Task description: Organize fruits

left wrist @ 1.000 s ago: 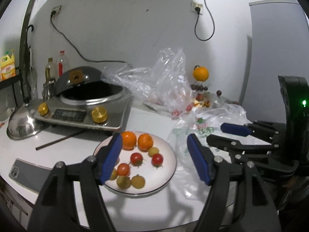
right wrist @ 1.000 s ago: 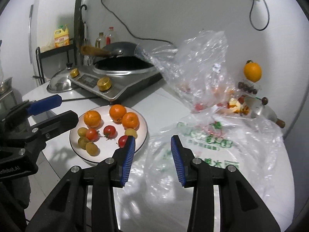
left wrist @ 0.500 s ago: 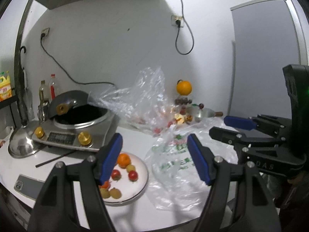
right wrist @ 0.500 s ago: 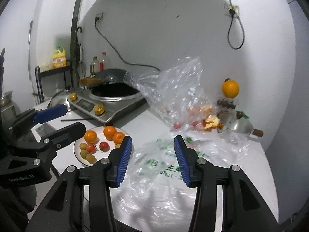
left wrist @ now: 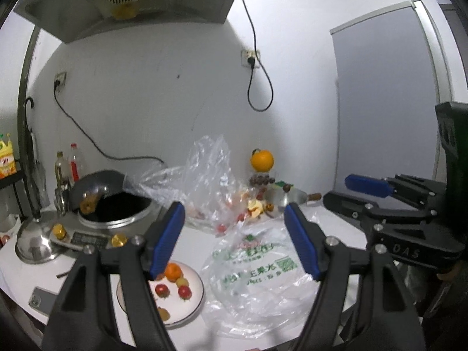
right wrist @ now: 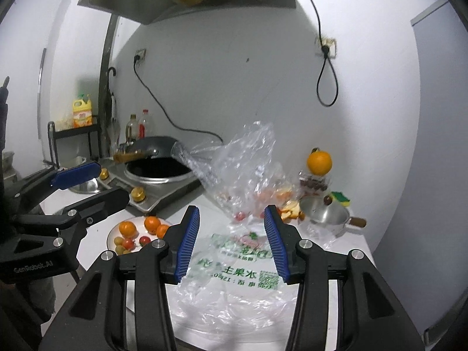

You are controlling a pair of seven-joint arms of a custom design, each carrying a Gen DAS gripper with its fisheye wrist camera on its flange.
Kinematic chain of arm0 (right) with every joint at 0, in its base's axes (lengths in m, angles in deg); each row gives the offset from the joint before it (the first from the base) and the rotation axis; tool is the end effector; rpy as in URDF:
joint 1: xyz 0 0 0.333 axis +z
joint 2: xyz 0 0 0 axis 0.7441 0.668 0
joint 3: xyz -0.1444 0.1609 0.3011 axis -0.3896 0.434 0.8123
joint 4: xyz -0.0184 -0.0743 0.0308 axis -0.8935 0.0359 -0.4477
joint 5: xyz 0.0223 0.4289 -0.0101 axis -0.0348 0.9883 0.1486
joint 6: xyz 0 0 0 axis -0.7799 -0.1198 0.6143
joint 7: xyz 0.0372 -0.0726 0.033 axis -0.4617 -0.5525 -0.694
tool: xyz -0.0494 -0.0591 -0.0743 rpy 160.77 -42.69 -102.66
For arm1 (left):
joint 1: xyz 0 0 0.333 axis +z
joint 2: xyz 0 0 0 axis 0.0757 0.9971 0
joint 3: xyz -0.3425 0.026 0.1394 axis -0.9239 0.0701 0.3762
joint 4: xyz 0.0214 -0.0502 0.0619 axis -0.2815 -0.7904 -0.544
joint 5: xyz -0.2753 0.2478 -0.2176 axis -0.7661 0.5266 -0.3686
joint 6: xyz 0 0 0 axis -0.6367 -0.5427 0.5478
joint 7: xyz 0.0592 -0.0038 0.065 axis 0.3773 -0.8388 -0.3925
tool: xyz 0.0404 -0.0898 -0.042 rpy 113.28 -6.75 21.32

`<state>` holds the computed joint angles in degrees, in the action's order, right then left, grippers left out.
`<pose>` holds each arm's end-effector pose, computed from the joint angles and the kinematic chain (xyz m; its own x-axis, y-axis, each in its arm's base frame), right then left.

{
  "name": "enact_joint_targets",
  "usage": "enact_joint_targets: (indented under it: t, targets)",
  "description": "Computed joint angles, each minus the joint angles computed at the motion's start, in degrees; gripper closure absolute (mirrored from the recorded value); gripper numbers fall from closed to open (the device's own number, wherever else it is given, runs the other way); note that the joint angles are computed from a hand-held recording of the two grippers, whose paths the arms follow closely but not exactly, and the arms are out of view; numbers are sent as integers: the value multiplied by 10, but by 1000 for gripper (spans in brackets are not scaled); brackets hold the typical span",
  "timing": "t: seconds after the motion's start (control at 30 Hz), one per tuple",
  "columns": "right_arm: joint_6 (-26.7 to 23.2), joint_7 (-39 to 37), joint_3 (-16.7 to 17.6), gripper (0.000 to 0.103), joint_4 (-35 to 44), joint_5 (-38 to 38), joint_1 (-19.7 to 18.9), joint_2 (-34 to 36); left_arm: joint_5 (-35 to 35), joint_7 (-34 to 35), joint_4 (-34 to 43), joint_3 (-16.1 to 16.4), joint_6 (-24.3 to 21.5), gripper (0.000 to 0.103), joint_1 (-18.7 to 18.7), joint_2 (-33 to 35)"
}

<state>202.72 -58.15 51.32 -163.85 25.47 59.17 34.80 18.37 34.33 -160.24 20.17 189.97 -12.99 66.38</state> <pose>0.6249 0.1079 0.6180 0.6838 -0.7090 0.1725 -0.0712 -0.3001 -0.9512 0.5358 -0.3384 0.6301 0.2111 -0.9775 -0.0014 -0.1861 -0.0388 -0.9818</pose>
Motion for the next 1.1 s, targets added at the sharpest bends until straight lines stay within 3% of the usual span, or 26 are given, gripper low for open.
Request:
enact_joint_targets:
  t: [0.07,0.27,0.37,0.53,1.0,1.1]
  targets:
    - [-3,-10,-2,54,-3,12,-2,-8,9,-6,3,-3,-8,17,-3,-5]
    - [-12,-23,-10,46,-9,30,-3,-28,5,12,10,-10,-32,15,-7,-13]
    - [-14,-30,-12,43,-14,38,-2,-36,-2,21,9,-13,-46,8,-8,-18]
    - [-13,-33,-14,41,-19,45,0,-44,-34,43,7,-19,-68,8,-7,-29]
    - [-11,-36,-16,40,-17,54,4,-49,-24,25,-6,-33,-123,8,-3,-46]
    - [-11,-35,-16,40,-17,52,4,-49,-25,24,-9,-32,-118,8,-1,-48]
